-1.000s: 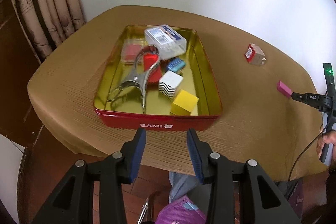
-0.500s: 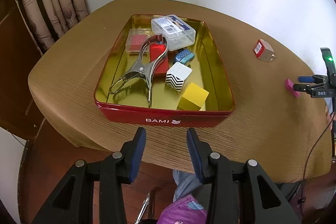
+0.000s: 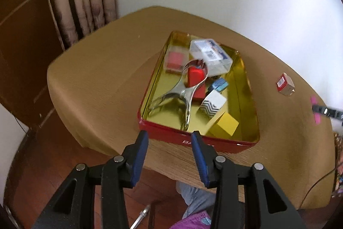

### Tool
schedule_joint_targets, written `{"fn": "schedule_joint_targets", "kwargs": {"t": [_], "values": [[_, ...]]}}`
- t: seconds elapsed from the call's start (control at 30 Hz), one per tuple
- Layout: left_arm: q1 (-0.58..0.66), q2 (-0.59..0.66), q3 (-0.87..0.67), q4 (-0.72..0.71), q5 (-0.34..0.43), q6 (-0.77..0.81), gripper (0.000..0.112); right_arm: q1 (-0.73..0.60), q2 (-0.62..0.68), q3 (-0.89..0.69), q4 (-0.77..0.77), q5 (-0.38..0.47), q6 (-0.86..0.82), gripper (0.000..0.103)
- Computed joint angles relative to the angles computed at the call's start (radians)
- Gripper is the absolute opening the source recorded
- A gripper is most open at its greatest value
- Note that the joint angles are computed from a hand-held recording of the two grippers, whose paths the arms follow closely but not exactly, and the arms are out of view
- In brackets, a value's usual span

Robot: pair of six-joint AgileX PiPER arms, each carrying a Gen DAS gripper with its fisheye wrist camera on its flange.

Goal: Organize rigid objects
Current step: 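Lower the pink block into the tin and open the right tool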

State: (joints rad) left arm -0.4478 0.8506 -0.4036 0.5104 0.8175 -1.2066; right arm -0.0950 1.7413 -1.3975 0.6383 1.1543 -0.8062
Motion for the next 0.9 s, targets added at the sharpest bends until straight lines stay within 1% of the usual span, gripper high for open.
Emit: {"fn": "schedule_joint_targets", "kwargs": {"t": [0.03, 0.1, 0.2, 0.23, 0.27, 0.3, 0.33, 0.37, 0.4, 0.47, 0.53, 0.63, 0.7, 0.77, 0.83, 0.87, 0.9], "values": [[0.039, 0.001, 0.005, -0.034, -0.020, 0.045, 0.042, 0.036, -0.004, -0.006, 0.019, 0.001, 0.021, 0.028], [0.063, 0.008, 0.009, -0.041, -0.025, 0.063, 0.042, 0.159, -0.008, -0.014, 0.063, -0.020, 0.087, 0.028], [0.045, -0.001, 0.015, -0.014, -0.003, 0.024, 0.043, 0.294, 0.049, -0.052, 0.082, -0.079, 0.180, 0.028], [0.037, -0.002, 0.017, -0.001, 0.004, 0.010, 0.043, 0.317, 0.059, -0.046, 0.092, -0.100, 0.196, 0.028], [0.035, 0.000, 0.019, 0.005, 0.006, 0.002, 0.044, 0.355, 0.080, -0.046, 0.096, -0.136, 0.233, 0.028], [0.039, 0.002, 0.020, 0.001, 0.005, 0.005, 0.047, 0.382, 0.103, -0.052, 0.092, -0.165, 0.264, 0.028], [0.058, 0.010, 0.017, -0.020, -0.004, 0.033, 0.048, 0.402, 0.100, -0.042, 0.087, -0.180, 0.295, 0.028], [0.074, 0.012, 0.016, -0.036, -0.012, 0.059, 0.048, 0.392, 0.103, -0.041, 0.091, -0.165, 0.308, 0.028], [0.088, 0.013, 0.019, -0.048, -0.028, 0.082, 0.048, 0.404, 0.126, -0.039, 0.106, -0.179, 0.321, 0.028], [0.077, 0.004, 0.026, -0.033, -0.035, 0.066, 0.049, 0.434, 0.155, -0.036, 0.092, -0.226, 0.347, 0.028], [0.068, 0.001, 0.026, -0.030, -0.038, 0.075, 0.050, 0.433, 0.155, -0.017, 0.091, -0.243, 0.345, 0.028], [0.123, -0.010, 0.032, -0.097, -0.081, 0.174, 0.052, 0.452, 0.181, -0.035, 0.058, -0.265, 0.387, 0.029], [0.126, -0.009, 0.034, -0.095, -0.087, 0.172, 0.052, 0.461, 0.187, -0.038, 0.057, -0.278, 0.388, 0.029], [0.110, -0.007, 0.037, -0.057, -0.079, 0.129, 0.052, 0.474, 0.177, -0.031, 0.035, -0.303, 0.401, 0.030], [0.050, -0.005, 0.041, 0.029, -0.049, 0.015, 0.052, 0.459, 0.157, -0.002, 0.075, -0.321, 0.365, 0.031], [0.030, -0.008, 0.045, 0.059, -0.044, -0.022, 0.052, 0.441, 0.129, 0.037, 0.118, -0.341, 0.328, 0.033], [0.000, -0.016, 0.052, 0.098, -0.040, -0.076, 0.052, 0.416, 0.087, 0.097, 0.171, -0.383, 0.277, 0.039]]}}
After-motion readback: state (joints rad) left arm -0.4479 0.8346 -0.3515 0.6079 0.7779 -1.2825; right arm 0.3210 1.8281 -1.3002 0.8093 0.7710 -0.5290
